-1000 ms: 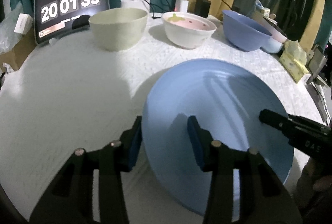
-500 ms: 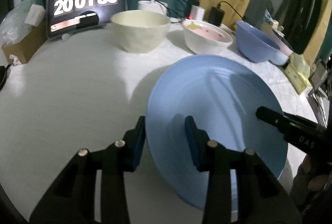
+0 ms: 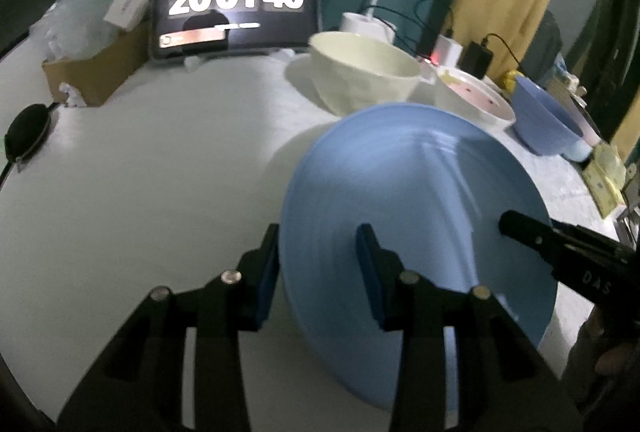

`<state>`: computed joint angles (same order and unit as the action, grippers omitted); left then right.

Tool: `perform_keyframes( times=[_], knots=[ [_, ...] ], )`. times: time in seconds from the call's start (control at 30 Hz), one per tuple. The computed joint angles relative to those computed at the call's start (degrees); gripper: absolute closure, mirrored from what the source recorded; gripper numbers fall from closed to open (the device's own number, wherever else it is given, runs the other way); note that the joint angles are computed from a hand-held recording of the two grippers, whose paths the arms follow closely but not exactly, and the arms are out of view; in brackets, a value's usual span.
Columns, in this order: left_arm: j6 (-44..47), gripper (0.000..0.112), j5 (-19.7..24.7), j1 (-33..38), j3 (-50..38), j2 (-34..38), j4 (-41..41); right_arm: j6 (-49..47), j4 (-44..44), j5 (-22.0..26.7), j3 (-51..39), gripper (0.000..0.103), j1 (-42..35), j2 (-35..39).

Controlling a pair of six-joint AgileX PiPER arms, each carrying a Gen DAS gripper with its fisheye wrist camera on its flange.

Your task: Organize plates and bowls

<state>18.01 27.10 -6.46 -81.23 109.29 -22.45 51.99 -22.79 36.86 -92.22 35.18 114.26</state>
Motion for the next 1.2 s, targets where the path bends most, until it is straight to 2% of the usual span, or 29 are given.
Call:
perform_keyframes(
  times=[0.3,0.5,0.63,0.83,1.03,1.2],
  knots=[
    [-1.46,0.074,1.6,2.95,-3.65,2.71,1.95,-6.48,5.42,2.52,-11.12,0.067,-0.28,7.37],
    [-2.26,0.074,-0.02,2.81,-3.57,3.22,4.22,-8.76,7.4,3.73,-15.11,0.067,-0.72,10.21],
    [-2.82,0.074,-0.71,2.48,-3.2,3.14,5.13,-8.68,6.58,2.72,-14.0,0.067,-0.65,9.82],
    [-6.88,0.072,-0.51,2.14,-3.04,2.53,8.76,-8.83,4.2,5.06,-14.95,0.067,0.01,9.94],
    [-11.45,0.068,-5.22,1.32,2.03,-2.2,12.88,-4.34,0.9,3.2,-8.12,0.066,-0.73,5.24],
    [-14.48,0.068,-7.18,0.48,3.84,-5.01,15.3,-1.91,-1.52,0.97,-2.43,0.065,-0.7,0.37]
  ],
)
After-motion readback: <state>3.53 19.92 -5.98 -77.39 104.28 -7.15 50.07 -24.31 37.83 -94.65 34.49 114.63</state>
